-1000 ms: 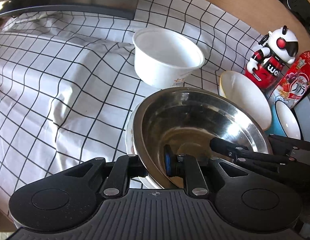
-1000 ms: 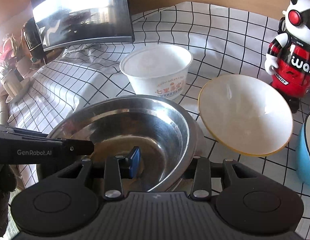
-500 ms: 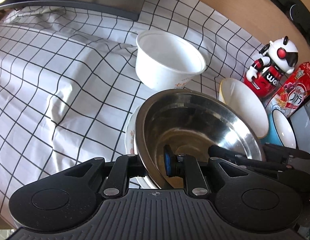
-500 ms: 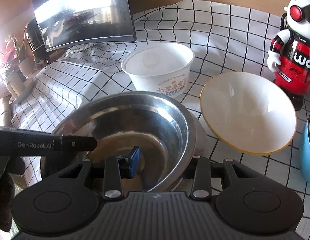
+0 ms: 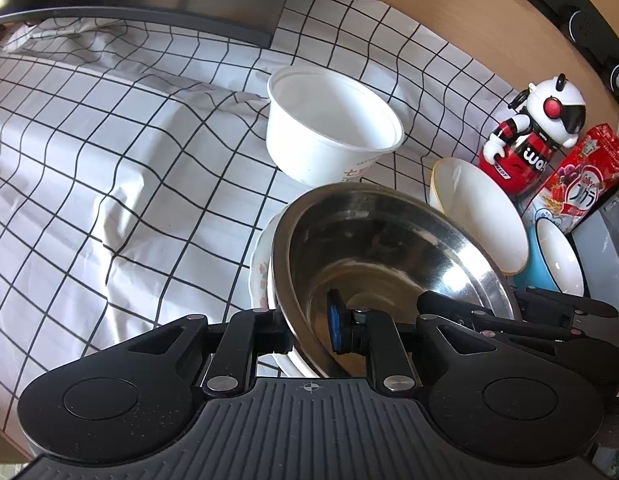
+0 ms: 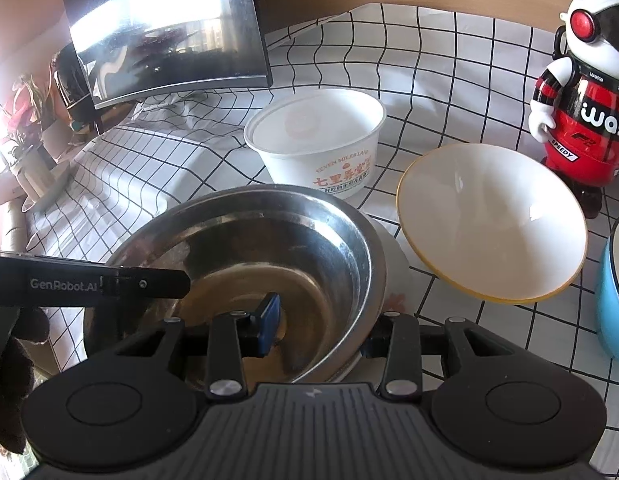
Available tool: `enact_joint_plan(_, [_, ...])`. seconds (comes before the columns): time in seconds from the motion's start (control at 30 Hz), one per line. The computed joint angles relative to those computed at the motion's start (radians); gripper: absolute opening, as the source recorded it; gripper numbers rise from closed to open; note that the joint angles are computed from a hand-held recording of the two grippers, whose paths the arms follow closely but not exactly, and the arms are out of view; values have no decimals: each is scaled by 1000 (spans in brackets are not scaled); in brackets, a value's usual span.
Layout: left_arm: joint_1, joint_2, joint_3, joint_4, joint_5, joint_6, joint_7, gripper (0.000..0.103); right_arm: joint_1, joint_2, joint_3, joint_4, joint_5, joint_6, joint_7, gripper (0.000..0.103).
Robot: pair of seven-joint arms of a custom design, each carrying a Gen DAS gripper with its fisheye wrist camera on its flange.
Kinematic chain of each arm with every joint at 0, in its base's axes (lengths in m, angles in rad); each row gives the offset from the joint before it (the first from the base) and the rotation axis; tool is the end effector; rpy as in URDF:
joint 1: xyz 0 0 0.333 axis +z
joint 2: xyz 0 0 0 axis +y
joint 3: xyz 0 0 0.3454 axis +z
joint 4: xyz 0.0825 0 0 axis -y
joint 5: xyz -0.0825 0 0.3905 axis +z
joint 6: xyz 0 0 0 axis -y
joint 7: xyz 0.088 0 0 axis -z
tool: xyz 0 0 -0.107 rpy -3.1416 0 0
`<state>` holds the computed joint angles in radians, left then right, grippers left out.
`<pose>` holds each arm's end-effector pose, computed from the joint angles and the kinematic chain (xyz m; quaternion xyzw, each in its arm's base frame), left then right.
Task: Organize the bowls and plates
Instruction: 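Carry the steel bowl onto the white bowl stack and lower it, then open both grippers and release the steel bowl on the stack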
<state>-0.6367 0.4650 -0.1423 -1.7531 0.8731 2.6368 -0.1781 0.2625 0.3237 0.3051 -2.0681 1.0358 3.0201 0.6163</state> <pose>0.4995 -0.5023 0.3699 -0.7660 0.5577 -0.2915 0.1312 0.5637 0.2705 0.3475 -0.7983 0.4856 -0.0720 0.3489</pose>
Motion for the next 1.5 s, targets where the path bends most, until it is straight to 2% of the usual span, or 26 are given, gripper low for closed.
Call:
enact_joint_plan(0.17, [-1, -14, 3, -16, 10, 11, -22, 19, 5, -4, -1, -7, -6, 9, -1, 38])
enact_joint_plan(0.7, [3, -47, -15, -35, 32, -71, -58, 24, 2, -8, 4, -11, 6, 14, -12, 38])
enact_joint_plan(0.87, [7, -55, -19, -38, 59, -62, -74, 24, 0, -20, 6, -16, 11, 23, -15, 38])
enact_joint_plan(1.17, [13, -37, -33, -24, 9, -87, -36, 24, -8, -49, 0, -31, 112, -5, -95, 38])
enact_joint_plan(1.27, [14, -34, -34, -25, -5, -85, -29, 24, 2, -58, -18, -34, 130, -20, -125, 40])
enact_joint_plan(1.37, [12, -29, -34, -21, -16, -81, -20, 23, 23, -65, -44, -44, 104, 3, -90, 44])
enact_joint_plan(1.5, [11, -21, -35, -16, -33, -75, -8, 23, -2, -67, -23, -34, 245, 31, -198, 44])
